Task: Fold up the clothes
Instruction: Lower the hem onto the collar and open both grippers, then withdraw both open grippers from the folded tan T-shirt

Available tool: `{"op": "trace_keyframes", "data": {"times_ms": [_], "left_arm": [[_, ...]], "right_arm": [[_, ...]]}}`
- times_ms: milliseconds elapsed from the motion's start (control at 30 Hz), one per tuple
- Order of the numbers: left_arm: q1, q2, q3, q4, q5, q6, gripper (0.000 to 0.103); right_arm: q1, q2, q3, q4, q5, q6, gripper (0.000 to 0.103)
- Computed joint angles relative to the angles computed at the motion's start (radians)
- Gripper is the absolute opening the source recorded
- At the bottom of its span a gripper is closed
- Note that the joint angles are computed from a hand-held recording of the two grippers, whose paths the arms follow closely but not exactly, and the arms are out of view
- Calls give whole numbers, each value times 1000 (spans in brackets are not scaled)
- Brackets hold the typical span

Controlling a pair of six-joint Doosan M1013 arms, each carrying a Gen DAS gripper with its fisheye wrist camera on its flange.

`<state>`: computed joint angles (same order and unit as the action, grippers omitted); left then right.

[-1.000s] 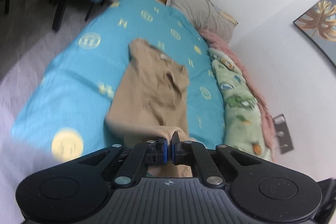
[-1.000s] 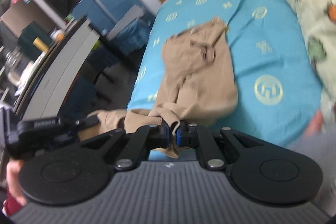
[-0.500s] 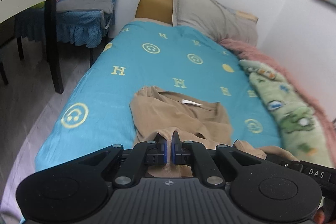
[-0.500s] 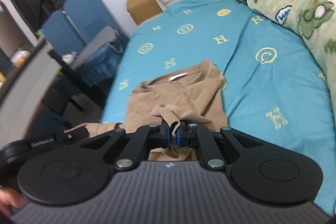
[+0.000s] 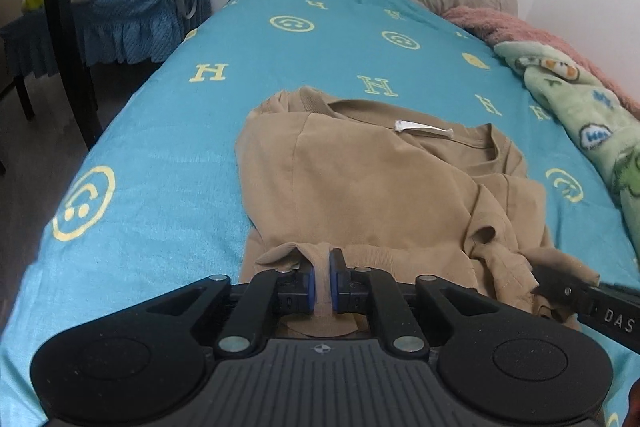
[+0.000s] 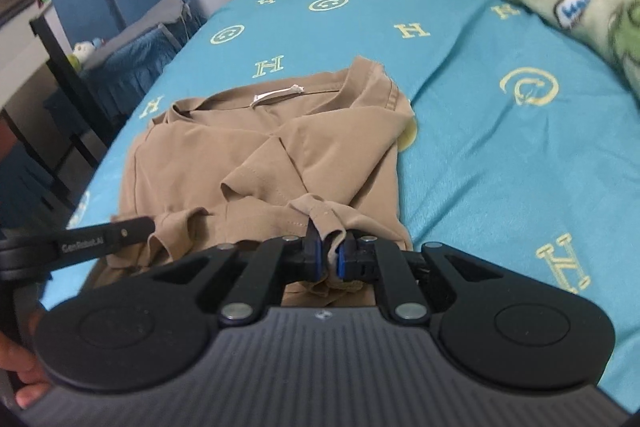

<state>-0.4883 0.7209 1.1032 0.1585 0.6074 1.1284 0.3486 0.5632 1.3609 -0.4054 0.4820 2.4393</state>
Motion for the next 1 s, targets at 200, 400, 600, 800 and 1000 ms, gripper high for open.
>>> {"op": "trace_keyframes", "data": {"times_ms": [200, 400, 600, 800, 1000], "left_arm": [[-18, -91, 75, 39, -20, 28, 62], [-58, -229, 217, 250, -133, -81, 95], [-106, -369, 394, 595, -241, -400, 103], [-145, -454, 558, 1044, -274, -833, 103], [-149, -475, 635, 1267, -251, -1085, 103]], "right_arm": [[16, -54, 30, -77, 3, 83, 66], [62, -168, 130, -418, -19, 364, 82], [108, -284, 250, -590, -30, 569, 82], [175, -351, 369, -955, -18, 908, 82], [216, -346, 406, -1055, 54, 960, 82]]}}
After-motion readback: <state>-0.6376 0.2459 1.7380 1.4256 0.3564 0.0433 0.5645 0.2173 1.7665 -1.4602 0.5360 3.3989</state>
